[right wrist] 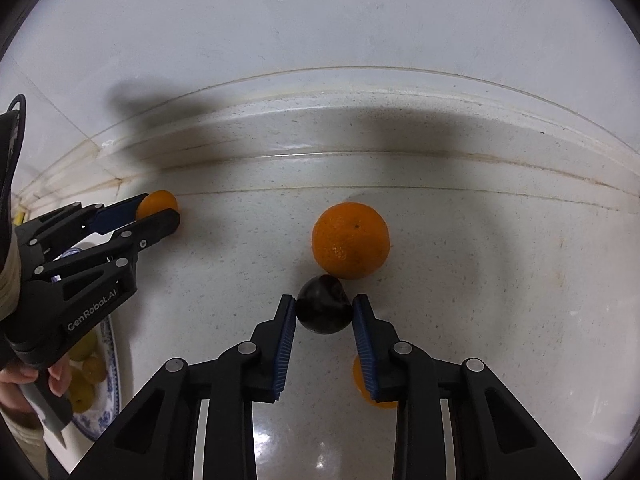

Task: Organize fruits
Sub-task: 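Grasp a small orange with the left tool while the right tool grasps the dark plum, then carry the orange and plum onto the plate and open both tools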

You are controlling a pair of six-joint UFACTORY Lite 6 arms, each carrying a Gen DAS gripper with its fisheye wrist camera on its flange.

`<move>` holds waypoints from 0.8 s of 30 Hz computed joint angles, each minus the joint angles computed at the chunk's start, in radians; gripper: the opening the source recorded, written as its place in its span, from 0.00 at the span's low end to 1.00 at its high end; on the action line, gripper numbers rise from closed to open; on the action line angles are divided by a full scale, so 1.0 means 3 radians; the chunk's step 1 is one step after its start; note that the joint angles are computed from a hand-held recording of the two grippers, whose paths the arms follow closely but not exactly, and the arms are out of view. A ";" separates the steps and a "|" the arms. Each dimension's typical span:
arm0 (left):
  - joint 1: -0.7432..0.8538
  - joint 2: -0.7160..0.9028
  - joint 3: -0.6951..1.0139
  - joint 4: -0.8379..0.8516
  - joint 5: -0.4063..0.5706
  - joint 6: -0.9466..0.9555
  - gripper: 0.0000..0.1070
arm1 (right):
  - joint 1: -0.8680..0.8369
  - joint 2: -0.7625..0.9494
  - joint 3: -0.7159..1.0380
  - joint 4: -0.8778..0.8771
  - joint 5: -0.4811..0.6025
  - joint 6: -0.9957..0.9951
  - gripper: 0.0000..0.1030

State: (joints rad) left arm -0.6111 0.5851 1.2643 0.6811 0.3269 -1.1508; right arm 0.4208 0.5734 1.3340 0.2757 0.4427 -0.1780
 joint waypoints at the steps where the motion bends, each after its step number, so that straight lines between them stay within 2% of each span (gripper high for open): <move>1: -0.0022 -0.0080 -0.0069 0.0004 -0.0003 -0.0028 0.28 | 0.0005 -0.0053 -0.0051 0.0038 -0.0012 -0.0042 0.29; 10: -0.0240 -0.0874 -0.0773 0.0414 -0.0021 -0.0532 0.28 | 0.0151 -0.0725 -0.0597 0.0242 -0.0087 -0.0191 0.29; 12: -0.0311 -0.1112 -0.0957 0.0568 0.0014 -0.0738 0.28 | 0.0149 -0.0735 -0.0640 0.0437 -0.0150 -0.0410 0.29; 16: -0.0632 -0.1434 -0.1104 0.0762 0.0278 -0.1169 0.28 | 0.0228 -0.1096 -0.0944 0.0527 -0.0229 -0.0513 0.29; 24: -0.0934 -0.2220 -0.1611 0.0844 0.0657 -0.1471 0.28 | 0.0479 -0.1574 -0.1282 0.0688 -0.0348 -0.0609 0.29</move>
